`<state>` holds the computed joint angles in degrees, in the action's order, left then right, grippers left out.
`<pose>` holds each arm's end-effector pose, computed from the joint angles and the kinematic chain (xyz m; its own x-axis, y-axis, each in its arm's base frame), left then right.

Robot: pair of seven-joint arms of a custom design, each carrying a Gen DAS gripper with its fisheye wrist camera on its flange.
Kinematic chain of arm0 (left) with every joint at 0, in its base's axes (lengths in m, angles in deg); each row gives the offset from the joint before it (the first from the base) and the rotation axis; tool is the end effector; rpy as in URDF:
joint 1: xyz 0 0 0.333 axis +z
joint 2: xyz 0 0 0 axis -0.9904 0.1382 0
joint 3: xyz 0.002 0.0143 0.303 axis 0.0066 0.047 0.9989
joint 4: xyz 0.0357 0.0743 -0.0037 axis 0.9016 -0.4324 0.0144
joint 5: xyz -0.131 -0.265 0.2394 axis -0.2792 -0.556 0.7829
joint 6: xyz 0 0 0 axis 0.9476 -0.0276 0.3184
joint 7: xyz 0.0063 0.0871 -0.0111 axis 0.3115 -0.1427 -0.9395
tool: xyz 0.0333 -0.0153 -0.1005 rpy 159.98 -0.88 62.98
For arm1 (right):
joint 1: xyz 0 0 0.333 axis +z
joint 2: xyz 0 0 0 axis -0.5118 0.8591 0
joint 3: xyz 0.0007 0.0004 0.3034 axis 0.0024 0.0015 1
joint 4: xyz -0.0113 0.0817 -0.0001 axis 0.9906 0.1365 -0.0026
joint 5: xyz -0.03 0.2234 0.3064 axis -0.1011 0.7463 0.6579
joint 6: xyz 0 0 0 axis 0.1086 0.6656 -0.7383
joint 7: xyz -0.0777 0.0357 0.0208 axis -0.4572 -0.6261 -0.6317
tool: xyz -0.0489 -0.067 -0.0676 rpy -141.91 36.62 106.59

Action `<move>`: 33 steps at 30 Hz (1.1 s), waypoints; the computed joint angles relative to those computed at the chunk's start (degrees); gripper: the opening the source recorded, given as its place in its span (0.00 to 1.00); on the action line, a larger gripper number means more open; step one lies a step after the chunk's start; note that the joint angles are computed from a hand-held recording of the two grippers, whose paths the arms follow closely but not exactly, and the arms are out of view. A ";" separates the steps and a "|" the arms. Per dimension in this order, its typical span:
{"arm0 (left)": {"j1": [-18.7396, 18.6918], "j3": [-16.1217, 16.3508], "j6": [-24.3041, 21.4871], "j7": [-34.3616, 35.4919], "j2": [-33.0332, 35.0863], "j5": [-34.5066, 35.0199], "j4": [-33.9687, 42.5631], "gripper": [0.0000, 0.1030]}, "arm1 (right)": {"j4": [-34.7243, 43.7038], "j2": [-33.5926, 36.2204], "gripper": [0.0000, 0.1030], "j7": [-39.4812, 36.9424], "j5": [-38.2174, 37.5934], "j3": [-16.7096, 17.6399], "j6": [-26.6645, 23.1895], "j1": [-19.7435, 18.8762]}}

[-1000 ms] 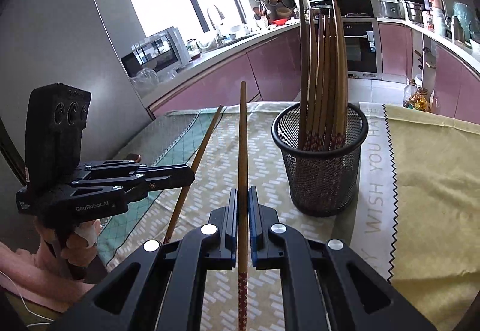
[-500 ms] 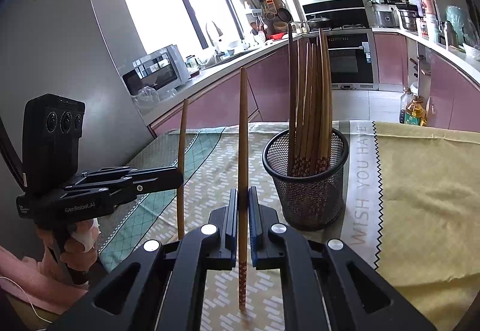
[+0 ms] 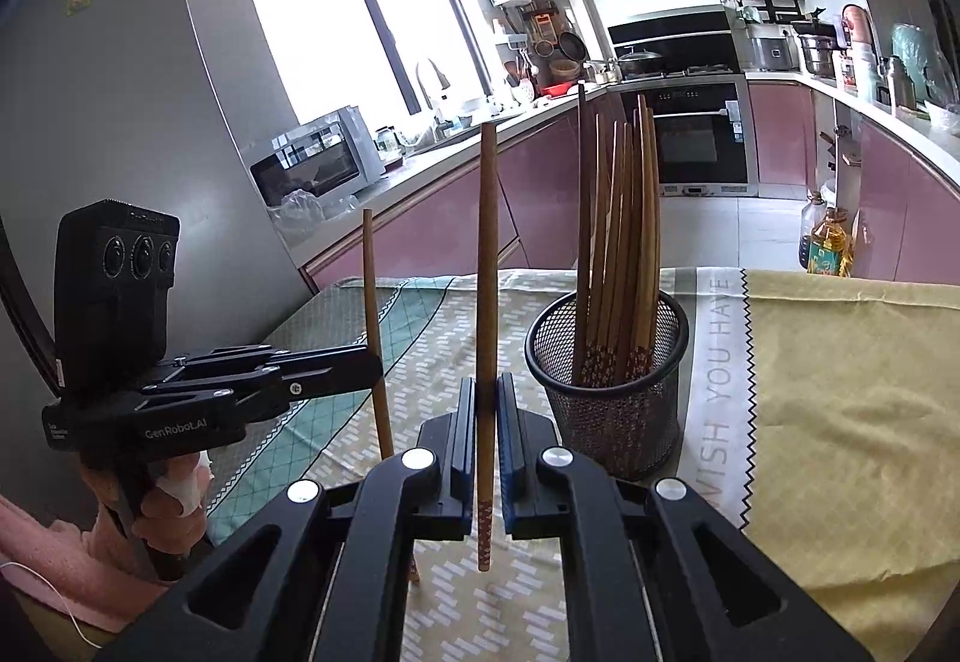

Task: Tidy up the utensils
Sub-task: 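Lift the right tool's chopstick upright over the mesh cup while the left tool raises its own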

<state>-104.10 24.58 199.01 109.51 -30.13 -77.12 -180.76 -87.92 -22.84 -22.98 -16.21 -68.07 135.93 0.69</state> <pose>0.4364 -0.0819 0.5467 -0.4606 -0.8508 0.2529 -0.6219 0.1060 -0.7759 0.4228 0.1798 0.5470 0.4765 -0.8118 -0.3376 -0.5860 -0.0070 -0.8103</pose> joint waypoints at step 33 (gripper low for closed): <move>-3.00 1.57 2.35 1.07 -0.87 0.30 1.79 0.07 | 1.60 -1.37 0.06 -0.28 -2.64 -1.47 3.38 0.93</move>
